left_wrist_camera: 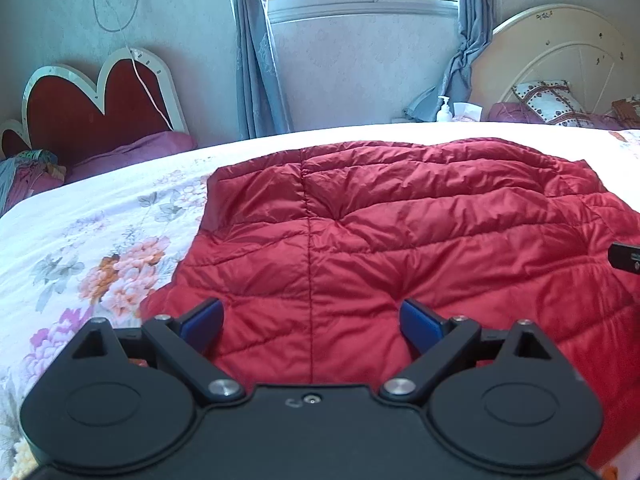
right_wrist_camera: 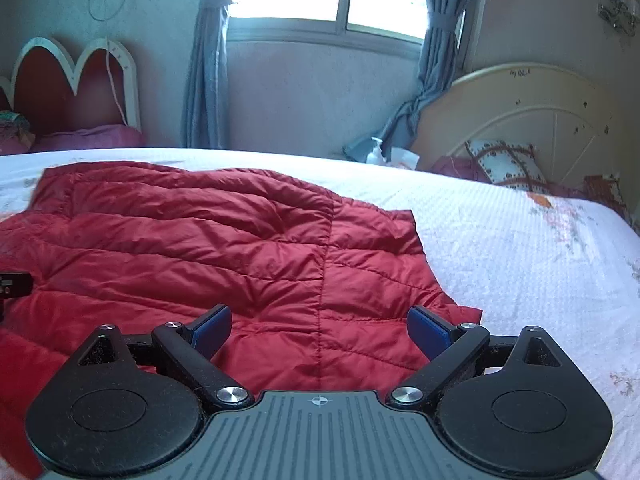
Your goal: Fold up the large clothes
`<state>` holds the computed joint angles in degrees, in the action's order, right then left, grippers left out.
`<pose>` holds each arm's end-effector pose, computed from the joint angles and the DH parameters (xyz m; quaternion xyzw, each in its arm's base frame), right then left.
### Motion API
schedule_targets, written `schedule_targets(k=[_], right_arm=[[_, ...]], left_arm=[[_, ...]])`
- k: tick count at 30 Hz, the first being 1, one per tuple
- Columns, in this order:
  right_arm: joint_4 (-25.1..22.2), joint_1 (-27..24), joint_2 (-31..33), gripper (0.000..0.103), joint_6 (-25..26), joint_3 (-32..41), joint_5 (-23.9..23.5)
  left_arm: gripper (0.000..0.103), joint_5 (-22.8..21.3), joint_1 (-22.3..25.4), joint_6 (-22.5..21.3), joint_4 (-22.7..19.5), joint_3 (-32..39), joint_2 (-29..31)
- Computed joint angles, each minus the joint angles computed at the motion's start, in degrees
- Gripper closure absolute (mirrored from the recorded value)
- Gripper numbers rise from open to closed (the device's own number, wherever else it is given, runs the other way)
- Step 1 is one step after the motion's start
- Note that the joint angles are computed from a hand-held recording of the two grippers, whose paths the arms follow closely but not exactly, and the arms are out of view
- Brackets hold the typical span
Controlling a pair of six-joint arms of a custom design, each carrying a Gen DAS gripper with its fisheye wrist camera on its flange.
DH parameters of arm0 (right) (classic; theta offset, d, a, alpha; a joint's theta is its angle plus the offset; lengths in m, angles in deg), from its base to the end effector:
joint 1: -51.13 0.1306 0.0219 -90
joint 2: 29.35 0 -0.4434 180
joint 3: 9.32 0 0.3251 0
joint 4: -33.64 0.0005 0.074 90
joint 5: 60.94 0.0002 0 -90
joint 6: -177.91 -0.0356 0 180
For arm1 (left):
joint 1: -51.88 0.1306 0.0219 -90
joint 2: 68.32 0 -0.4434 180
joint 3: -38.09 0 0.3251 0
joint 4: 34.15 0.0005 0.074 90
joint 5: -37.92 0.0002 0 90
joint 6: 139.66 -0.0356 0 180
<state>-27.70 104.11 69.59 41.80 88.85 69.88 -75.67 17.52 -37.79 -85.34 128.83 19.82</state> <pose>0.2977 0.3553 0.4749 0.0294 0.9130 -0.0477 0.4041 0.3401 -0.2159 0.5084 0.1077 0.9122 0.0400 0.3934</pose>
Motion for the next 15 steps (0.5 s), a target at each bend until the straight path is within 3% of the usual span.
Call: schedule_targets(k=[8, 15], right_arm=[[-5.7, 6.2, -1.1, 0.009, -4.8, -0.4, 2.1], [-8.5, 6.1, -0.2, 0.009, -9.2, -2.6, -1.4]], left_arm=[[0.009, -0.4, -1.3, 1.4, -2.1, -4.8, -5.7], [0.008, -0.7, -0.9, 2.0, -0.3, -8.2, -5.9]])
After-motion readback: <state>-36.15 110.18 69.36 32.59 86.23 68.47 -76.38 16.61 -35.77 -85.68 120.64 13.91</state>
